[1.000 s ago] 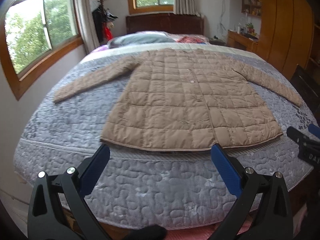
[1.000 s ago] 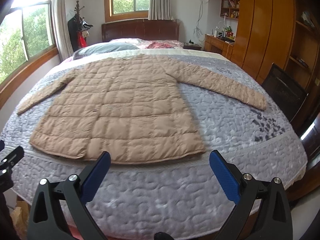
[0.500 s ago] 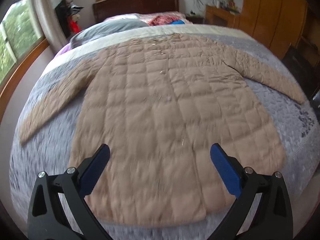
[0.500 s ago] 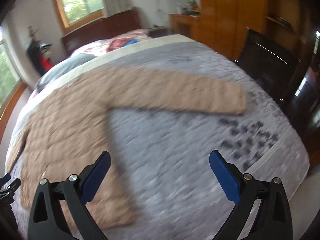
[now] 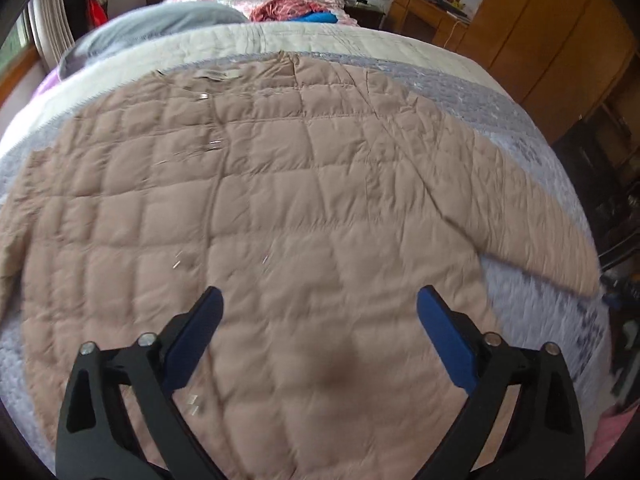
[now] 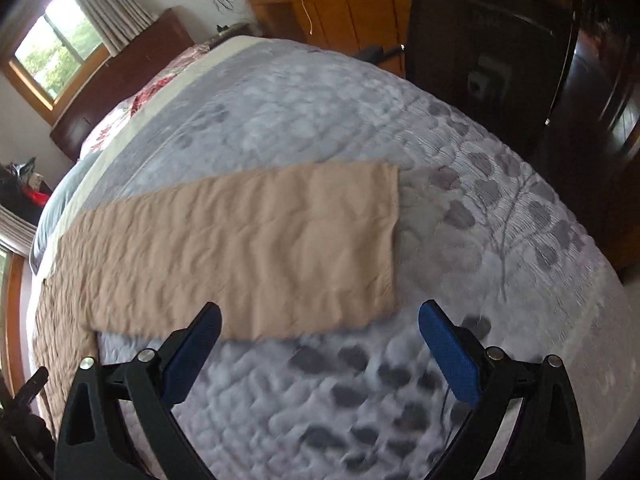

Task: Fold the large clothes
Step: 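Move the right tool to a coat sleeve cuff and close on it, then lift the sleeve with the right tool and lay it across the coat body, then open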

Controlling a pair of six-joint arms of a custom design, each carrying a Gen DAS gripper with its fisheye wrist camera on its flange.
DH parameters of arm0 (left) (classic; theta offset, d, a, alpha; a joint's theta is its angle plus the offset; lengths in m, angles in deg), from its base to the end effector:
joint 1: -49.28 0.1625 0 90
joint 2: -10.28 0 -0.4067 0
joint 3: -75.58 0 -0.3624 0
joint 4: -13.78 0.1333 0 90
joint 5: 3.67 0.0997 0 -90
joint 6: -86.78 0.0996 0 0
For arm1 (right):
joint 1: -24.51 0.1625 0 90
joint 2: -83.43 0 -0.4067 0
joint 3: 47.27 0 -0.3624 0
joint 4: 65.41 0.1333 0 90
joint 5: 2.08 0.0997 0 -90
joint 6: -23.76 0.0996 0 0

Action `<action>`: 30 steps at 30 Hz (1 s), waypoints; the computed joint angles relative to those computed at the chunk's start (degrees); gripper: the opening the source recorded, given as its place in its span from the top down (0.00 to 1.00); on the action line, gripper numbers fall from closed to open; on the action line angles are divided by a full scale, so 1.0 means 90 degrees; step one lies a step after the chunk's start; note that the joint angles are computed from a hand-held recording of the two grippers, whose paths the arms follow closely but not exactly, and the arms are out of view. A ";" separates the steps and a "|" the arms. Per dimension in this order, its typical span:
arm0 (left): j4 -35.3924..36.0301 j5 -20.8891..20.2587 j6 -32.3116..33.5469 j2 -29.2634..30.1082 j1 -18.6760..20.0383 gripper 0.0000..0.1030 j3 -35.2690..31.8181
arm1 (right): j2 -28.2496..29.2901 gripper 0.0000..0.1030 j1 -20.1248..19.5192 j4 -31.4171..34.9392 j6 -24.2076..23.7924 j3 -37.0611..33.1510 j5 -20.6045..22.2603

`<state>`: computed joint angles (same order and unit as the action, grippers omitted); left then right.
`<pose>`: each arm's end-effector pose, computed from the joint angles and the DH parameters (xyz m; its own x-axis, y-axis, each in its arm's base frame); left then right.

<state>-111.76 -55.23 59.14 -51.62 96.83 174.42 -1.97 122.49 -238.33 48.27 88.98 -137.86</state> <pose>-0.2467 -0.5590 0.2230 -0.8159 0.1361 -0.5619 0.3344 0.9039 -0.2667 0.1145 -0.3705 0.2809 -0.7253 0.6029 0.3323 0.2014 0.6474 -0.7351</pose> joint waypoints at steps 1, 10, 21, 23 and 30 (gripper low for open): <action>-0.0019 -0.0073 0.0037 0.0078 0.0069 0.20 -0.0109 | -0.0003 0.04 -0.0156 -0.0064 -0.0088 -0.0022 0.0017; -0.0326 -0.0501 0.0260 0.0621 0.0574 0.24 -0.0688 | 0.0054 0.10 -0.1024 -0.0583 -0.0629 -0.0106 0.0994; -0.1106 -0.1009 0.0604 0.0567 0.0846 0.25 -0.0497 | 0.0184 0.88 -0.0725 -0.0736 -0.1154 -0.0345 0.1258; -0.1221 -0.1205 0.0590 0.0531 0.0930 0.25 -0.0486 | 0.0227 0.90 -0.0672 -0.0959 -0.1227 -0.0308 0.1192; -0.1369 -0.1390 0.0707 0.0487 0.1007 0.25 -0.0421 | 0.0436 0.92 -0.0829 -0.0817 -0.0649 -0.0315 0.0738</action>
<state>-124.08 -67.73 65.50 -47.24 105.89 170.63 1.96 115.03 -245.69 42.43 86.14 -131.21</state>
